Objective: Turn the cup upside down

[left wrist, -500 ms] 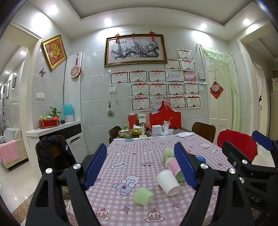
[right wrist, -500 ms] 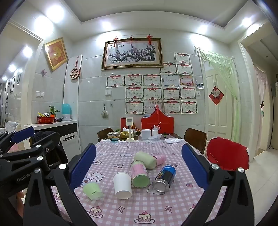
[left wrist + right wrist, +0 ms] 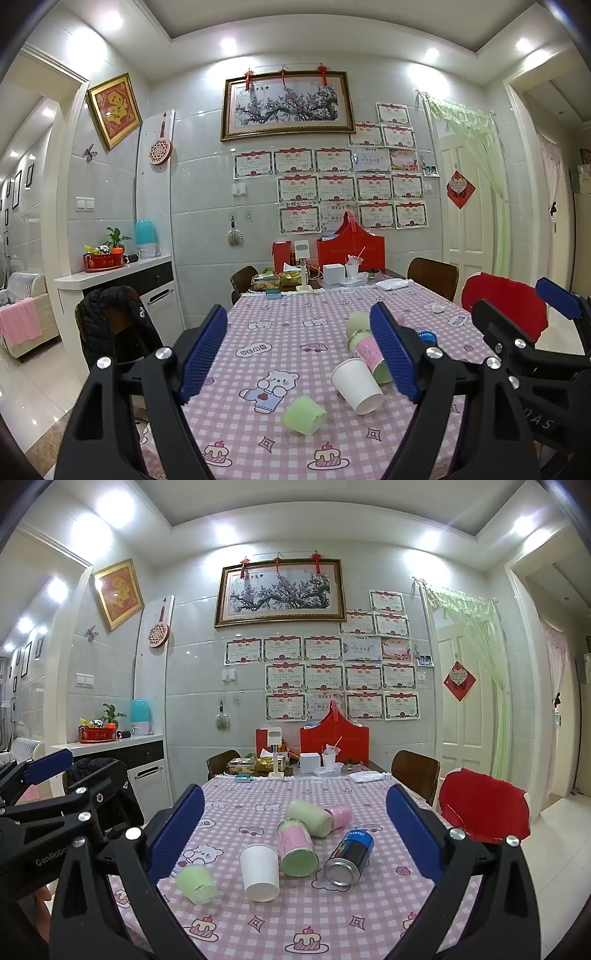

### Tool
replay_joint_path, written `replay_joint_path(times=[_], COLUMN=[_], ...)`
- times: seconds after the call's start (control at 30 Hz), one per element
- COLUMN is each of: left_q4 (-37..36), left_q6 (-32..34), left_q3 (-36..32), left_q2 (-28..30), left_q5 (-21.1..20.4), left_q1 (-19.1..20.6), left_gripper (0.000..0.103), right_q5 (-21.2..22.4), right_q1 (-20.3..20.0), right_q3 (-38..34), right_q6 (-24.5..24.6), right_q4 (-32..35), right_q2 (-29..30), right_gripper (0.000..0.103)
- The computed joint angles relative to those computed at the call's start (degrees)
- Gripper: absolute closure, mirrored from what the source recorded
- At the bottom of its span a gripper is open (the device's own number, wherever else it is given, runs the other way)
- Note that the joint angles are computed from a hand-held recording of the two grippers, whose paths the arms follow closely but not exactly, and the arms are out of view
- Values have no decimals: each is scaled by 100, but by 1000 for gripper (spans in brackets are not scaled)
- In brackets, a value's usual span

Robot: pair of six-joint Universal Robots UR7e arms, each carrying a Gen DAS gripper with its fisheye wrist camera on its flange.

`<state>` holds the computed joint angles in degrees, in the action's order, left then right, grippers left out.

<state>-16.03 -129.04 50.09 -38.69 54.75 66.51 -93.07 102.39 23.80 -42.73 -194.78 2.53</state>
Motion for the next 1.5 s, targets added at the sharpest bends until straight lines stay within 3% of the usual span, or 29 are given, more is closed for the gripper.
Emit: replay_joint_path(times=[0.77,0.97,1.2,1.5], left_q4=[63,-7,100,255], left_q6=[-18,-36,-117,-121], left_q3=[-31,41,-273,-420], left_q2=[10,39,309,385], left_q5=[-18,31,161,72], left_q1=[-3,45,245,221], left_gripper=[24,24,24,24], right_q5=[-29,-27,-79,-128], right_q1=[-5,-39,-31,-38], right_q3=[43,-423,-292,-465], right_q6=[-1,-2,42,80], right_q4=[-5,241,237,421], right_q2=[-11,231,149,214], right_gripper=[8,8,8,8])
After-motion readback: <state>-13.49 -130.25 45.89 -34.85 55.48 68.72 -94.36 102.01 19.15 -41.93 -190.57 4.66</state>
